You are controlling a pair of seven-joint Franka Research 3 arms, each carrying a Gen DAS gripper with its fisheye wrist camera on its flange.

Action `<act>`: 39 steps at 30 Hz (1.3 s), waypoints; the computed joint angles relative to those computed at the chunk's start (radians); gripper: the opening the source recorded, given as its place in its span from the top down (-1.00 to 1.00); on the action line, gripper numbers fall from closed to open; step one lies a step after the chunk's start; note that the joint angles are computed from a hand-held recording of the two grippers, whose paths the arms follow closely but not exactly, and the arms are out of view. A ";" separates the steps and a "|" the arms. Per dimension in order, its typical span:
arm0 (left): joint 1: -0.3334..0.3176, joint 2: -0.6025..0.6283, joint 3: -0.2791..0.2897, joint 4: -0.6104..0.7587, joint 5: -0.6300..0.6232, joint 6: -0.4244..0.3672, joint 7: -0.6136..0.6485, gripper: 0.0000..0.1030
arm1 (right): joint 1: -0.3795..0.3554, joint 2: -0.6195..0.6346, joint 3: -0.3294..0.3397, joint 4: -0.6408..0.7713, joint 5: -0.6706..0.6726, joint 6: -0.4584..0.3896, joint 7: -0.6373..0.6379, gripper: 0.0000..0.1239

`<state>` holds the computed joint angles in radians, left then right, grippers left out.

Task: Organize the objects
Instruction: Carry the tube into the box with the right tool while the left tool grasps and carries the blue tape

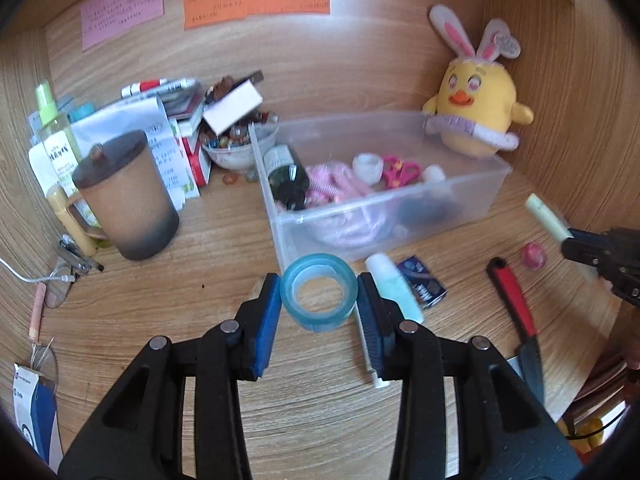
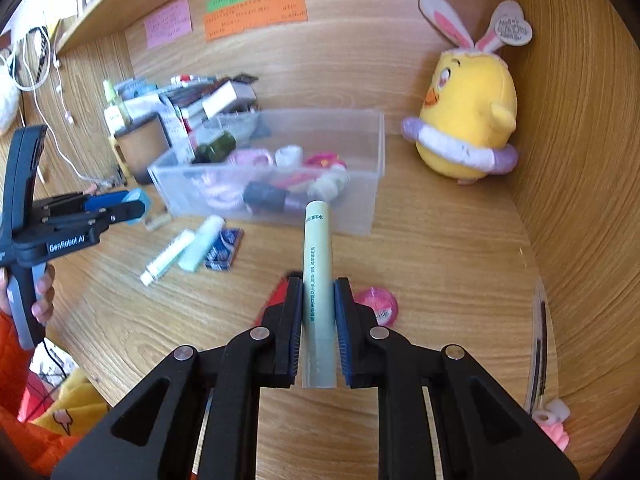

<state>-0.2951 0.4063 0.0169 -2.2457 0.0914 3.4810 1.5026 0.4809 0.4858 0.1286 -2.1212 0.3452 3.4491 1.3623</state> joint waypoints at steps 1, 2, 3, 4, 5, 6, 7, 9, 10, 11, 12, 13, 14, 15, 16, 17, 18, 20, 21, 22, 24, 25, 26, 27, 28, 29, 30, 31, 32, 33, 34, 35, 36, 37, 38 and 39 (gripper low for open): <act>0.001 -0.008 -0.002 -0.006 -0.001 0.019 -0.002 0.26 | -0.027 0.001 0.029 0.008 -0.020 0.014 0.008 0.77; -0.006 -0.016 0.001 -0.010 -0.009 0.037 0.001 0.26 | -0.029 0.003 0.034 0.016 -0.024 0.020 0.012 0.77; -0.014 -0.020 0.004 -0.013 -0.022 0.049 0.008 0.26 | -0.038 0.005 0.046 0.024 -0.035 0.028 0.017 0.77; -0.018 -0.025 0.004 -0.013 -0.034 0.064 0.014 0.26 | -0.054 0.010 0.064 0.037 -0.055 0.032 0.023 0.77; -0.014 -0.027 -0.003 -0.011 -0.038 0.075 0.016 0.26 | -0.065 0.016 0.078 0.050 -0.073 0.033 0.027 0.77; -0.016 -0.029 -0.005 -0.009 -0.050 0.081 0.022 0.26 | -0.062 0.020 0.078 0.063 -0.081 0.040 0.028 0.77; -0.015 -0.029 -0.009 -0.002 -0.057 0.085 0.026 0.26 | -0.056 0.028 0.075 0.081 -0.087 0.046 0.026 0.77; -0.022 -0.023 -0.010 0.014 -0.078 0.097 0.040 0.26 | -0.039 0.041 0.063 0.116 -0.089 0.051 0.020 0.77; -0.025 -0.019 -0.012 0.024 -0.088 0.099 0.045 0.26 | -0.034 0.050 0.061 0.139 -0.093 0.052 0.017 0.77; -0.017 -0.013 -0.021 0.038 -0.084 0.095 0.044 0.26 | -0.030 0.059 0.058 0.159 -0.095 0.049 0.013 0.77; -0.015 -0.006 -0.024 0.053 -0.085 0.089 0.043 0.26 | -0.006 0.067 0.038 0.180 -0.083 0.044 0.003 0.77; -0.017 0.000 -0.024 0.067 -0.090 0.085 0.043 0.26 | 0.028 0.079 0.006 0.209 -0.061 0.037 -0.013 0.77; -0.011 0.008 -0.030 0.084 -0.085 0.079 0.037 0.26 | 0.053 0.090 -0.018 0.233 -0.042 0.029 -0.026 0.77; -0.004 0.015 -0.035 0.099 -0.079 0.073 0.029 0.26 | 0.069 0.101 -0.033 0.259 -0.029 0.016 -0.036 0.77; 0.001 0.021 -0.040 0.110 -0.073 0.068 0.019 0.26 | 0.081 0.115 -0.047 0.287 -0.016 -0.002 -0.043 0.77; 0.015 0.027 -0.051 0.122 -0.058 0.060 0.005 0.26 | 0.089 0.127 -0.058 0.311 -0.005 -0.017 -0.048 0.77; 0.027 0.034 -0.061 0.137 -0.042 0.049 -0.010 0.26 | 0.098 0.139 -0.069 0.333 0.006 -0.032 -0.050 0.77; 0.034 0.050 -0.063 0.170 -0.025 0.018 -0.036 0.26 | 0.107 0.163 -0.085 0.378 0.021 -0.067 -0.047 0.77; 0.038 0.061 -0.066 0.191 -0.012 0.000 -0.047 0.26 | 0.120 0.175 -0.105 0.398 0.031 -0.081 -0.043 0.77; 0.027 0.068 -0.054 0.205 -0.009 -0.012 -0.054 0.26 | 0.146 0.189 -0.139 0.421 0.045 -0.096 -0.036 0.77; 0.019 0.087 -0.043 0.240 0.006 -0.041 -0.069 0.26 | 0.155 0.212 -0.161 0.462 0.052 -0.127 -0.020 0.77; 0.020 0.095 -0.043 0.254 0.018 -0.054 -0.078 0.26 | 0.159 0.226 -0.173 0.487 0.053 -0.145 -0.009 0.77; 0.011 0.103 -0.034 0.268 0.025 -0.067 -0.086 0.26 | 0.166 0.233 -0.186 0.498 0.049 -0.152 0.000 0.77; -0.003 0.113 -0.019 0.284 0.029 -0.081 -0.093 0.26 | 0.183 0.245 -0.212 0.518 0.048 -0.168 0.014 0.77; -0.019 0.124 -0.003 0.301 0.033 -0.094 -0.099 0.26 | 0.182 0.255 -0.217 0.537 0.041 -0.183 0.025 0.77; -0.024 0.135 0.002 0.318 0.042 -0.110 -0.107 0.26 | 0.174 0.264 -0.214 0.557 0.030 -0.199 0.034 0.77; -0.016 0.144 -0.005 0.331 0.055 -0.122 -0.117 0.26 | 0.167 0.274 -0.211 0.576 0.019 -0.214 0.044 0.77; 0.009 0.157 -0.031 0.352 0.076 -0.143 -0.126 0.26 | 0.163 0.288 -0.214 0.604 0.008 -0.235 0.057 0.77; 0.022 0.168 -0.045 0.370 0.093 -0.162 -0.136 0.26 | 0.163 0.298 -0.220 0.620 -0.004 -0.247 0.071 0.77; 0.022 0.180 -0.045 0.388 0.104 -0.179 -0.147 0.26 | 0.164 0.310 -0.229 0.641 -0.015 -0.264 0.087 0.77; 0.021 0.190 -0.044 0.404 0.116 -0.194 -0.157 0.26 | 0.156 0.327 -0.227 0.673 -0.028 -0.290 0.100 0.77; 0.015 0.203 -0.039 0.424 0.128 -0.214 -0.167 0.26 | 0.141 0.336 -0.212 0.689 -0.041 -0.306 0.105 0.77; 0.012 0.210 -0.037 0.437 0.140 -0.228 -0.178 0.26 | 0.122 0.348 -0.192 0.712 -0.054 -0.328 0.109 0.77; 0.011 0.220 -0.038 0.453 0.153 -0.244 -0.186 0.26 | 0.112 0.363 -0.184 0.736 -0.067 -0.350 0.118 0.77; 0.005 0.229 -0.032 0.466 0.166 -0.257 -0.196 0.26 | 0.111 0.373 -0.187 0.750 -0.081 -0.363 0.131 0.77; 0.001 0.237 -0.029 0.479 0.179 -0.267 -0.205 0.26 | 0.112 0.385 -0.191 0.766 -0.095 -0.375 0.143 0.77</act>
